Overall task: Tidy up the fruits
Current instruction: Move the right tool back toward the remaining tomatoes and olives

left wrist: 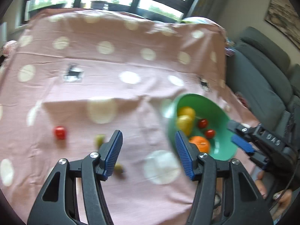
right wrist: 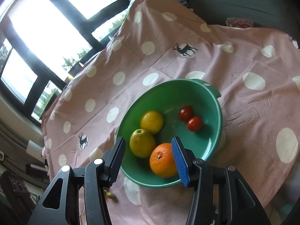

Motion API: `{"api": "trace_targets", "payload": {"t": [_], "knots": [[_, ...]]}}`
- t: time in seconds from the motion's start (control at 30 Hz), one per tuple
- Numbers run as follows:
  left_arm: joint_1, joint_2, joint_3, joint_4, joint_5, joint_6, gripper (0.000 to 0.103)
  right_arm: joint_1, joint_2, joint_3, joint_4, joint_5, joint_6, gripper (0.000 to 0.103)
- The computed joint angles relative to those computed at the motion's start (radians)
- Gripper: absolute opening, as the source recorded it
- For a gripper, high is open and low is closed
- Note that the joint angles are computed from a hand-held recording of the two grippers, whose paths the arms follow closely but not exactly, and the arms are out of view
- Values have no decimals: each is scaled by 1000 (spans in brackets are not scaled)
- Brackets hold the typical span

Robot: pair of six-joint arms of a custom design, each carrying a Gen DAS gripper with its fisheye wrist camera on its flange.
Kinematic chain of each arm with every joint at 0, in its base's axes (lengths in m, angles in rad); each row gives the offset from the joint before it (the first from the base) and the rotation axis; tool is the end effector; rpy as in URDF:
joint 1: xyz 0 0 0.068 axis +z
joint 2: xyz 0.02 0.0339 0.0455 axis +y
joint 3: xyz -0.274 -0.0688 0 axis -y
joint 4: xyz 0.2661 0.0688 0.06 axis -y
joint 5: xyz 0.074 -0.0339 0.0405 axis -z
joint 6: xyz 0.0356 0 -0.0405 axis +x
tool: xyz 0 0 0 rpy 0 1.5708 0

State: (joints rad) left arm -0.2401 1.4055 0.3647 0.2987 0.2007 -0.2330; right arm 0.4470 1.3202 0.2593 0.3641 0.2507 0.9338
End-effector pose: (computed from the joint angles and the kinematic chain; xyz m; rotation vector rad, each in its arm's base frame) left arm 0.2328 -0.0643 0.1109 0.1119 2.3387 -0.4700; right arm 0.1999 0.0861 0.1064 0.6793 2.1789 0.4564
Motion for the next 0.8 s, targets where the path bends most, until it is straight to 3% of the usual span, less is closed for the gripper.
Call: {"api": "trace_targets", "payload": {"t": [0.1, 0.3, 0.47, 0.53, 0.67, 0.8], "knots": [[137, -31, -71, 5, 35, 4, 58, 75, 52, 73, -39, 18, -29, 52], [351, 51, -81, -29, 109, 38, 58, 193, 203, 212, -36, -43, -99, 52], [369, 157, -63, -5, 81, 57, 56, 229, 354, 357, -55, -148, -155, 52], [380, 200, -54, 16, 115, 51, 54, 240, 401, 419, -71, -183, -189, 52], [380, 287, -2, -6, 186, 33, 41, 237, 521, 577, -125, -290, -285, 51], [375, 331, 25, -11, 222, 5, 38, 212, 689, 758, -196, -457, -365, 41]]}}
